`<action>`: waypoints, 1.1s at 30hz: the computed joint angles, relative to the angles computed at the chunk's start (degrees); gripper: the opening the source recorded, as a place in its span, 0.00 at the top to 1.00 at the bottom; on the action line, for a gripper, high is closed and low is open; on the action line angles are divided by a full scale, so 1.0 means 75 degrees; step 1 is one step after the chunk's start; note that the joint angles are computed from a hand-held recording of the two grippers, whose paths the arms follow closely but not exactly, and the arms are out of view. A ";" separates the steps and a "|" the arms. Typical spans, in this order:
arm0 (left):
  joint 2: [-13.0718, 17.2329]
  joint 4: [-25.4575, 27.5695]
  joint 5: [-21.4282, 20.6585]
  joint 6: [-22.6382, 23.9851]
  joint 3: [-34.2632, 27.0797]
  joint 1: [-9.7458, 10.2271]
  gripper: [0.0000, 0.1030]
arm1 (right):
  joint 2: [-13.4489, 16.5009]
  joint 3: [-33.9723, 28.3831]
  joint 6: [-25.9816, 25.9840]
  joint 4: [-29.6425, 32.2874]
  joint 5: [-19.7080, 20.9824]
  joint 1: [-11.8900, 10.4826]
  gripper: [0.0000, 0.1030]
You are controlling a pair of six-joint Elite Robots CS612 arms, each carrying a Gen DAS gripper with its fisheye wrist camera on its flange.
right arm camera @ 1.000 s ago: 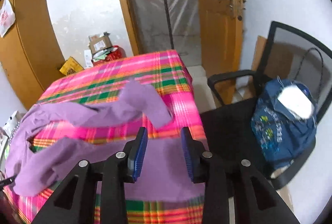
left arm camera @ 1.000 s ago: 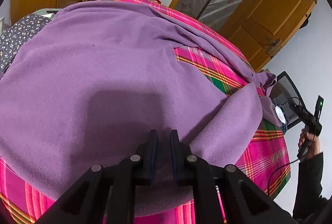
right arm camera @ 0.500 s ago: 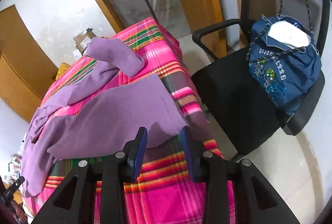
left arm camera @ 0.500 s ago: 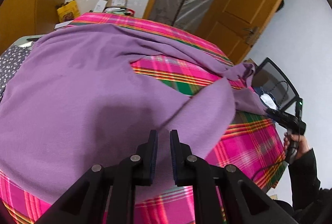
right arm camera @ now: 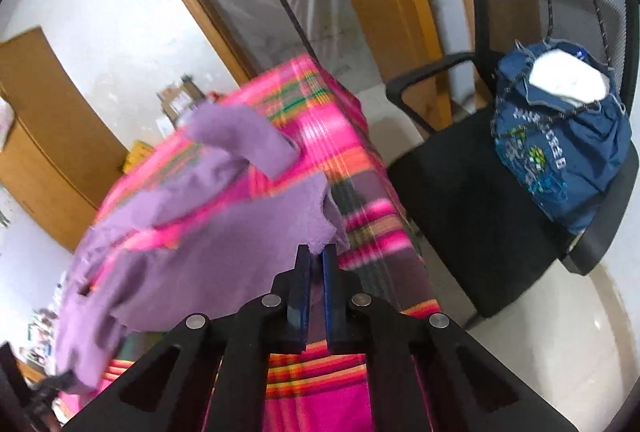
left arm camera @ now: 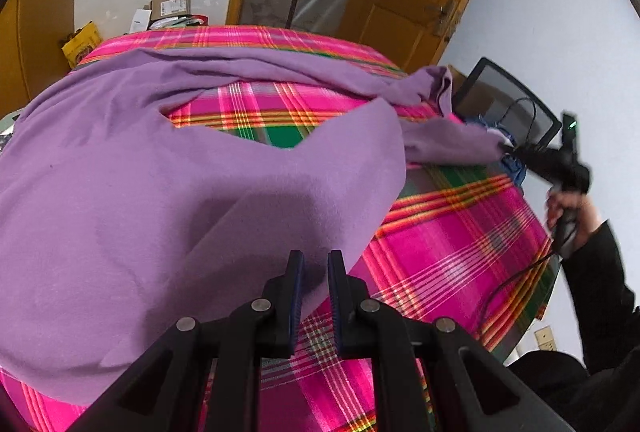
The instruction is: Fold clothes
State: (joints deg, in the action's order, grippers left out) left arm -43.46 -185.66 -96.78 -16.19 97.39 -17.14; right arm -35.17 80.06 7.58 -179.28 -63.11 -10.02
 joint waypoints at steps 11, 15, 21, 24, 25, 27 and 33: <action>-0.0045 -0.0145 -0.0088 0.0028 0.0057 0.0044 0.89 | -0.0883 0.0813 0.0317 -0.1388 0.0239 -0.0412 0.95; -0.0083 -0.0249 -0.0137 0.0024 0.0099 0.0073 0.89 | -0.1148 0.1132 0.0012 -0.0845 -0.0204 -0.0471 0.95; -0.0101 -0.0173 -0.0187 -0.0039 0.0127 0.0159 0.89 | -0.1253 0.1567 -0.0029 0.0388 -0.0688 -0.0626 0.91; -0.0066 -0.0048 -0.0304 -0.0053 0.0078 0.0206 0.89 | -0.1281 0.1768 0.0086 0.0755 -0.0858 -0.0708 0.89; -0.0054 -0.0029 -0.0338 -0.0048 0.0066 0.0209 0.89 | -0.1288 0.1798 0.0103 0.0796 -0.0992 -0.0707 0.88; -0.0031 0.0001 -0.0403 -0.0034 0.0045 0.0211 0.89 | -0.1301 0.1857 0.0218 0.0792 -0.1303 -0.0713 0.78; 0.0014 0.0050 -0.0633 0.0071 0.0027 0.0200 0.89 | -0.1185 0.1927 0.0812 0.0901 -0.0913 -0.0868 0.66</action>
State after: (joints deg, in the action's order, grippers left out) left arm -43.35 -185.28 -101.53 -15.66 97.59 -15.64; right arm -44.05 94.51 13.67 -172.52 -69.96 -16.53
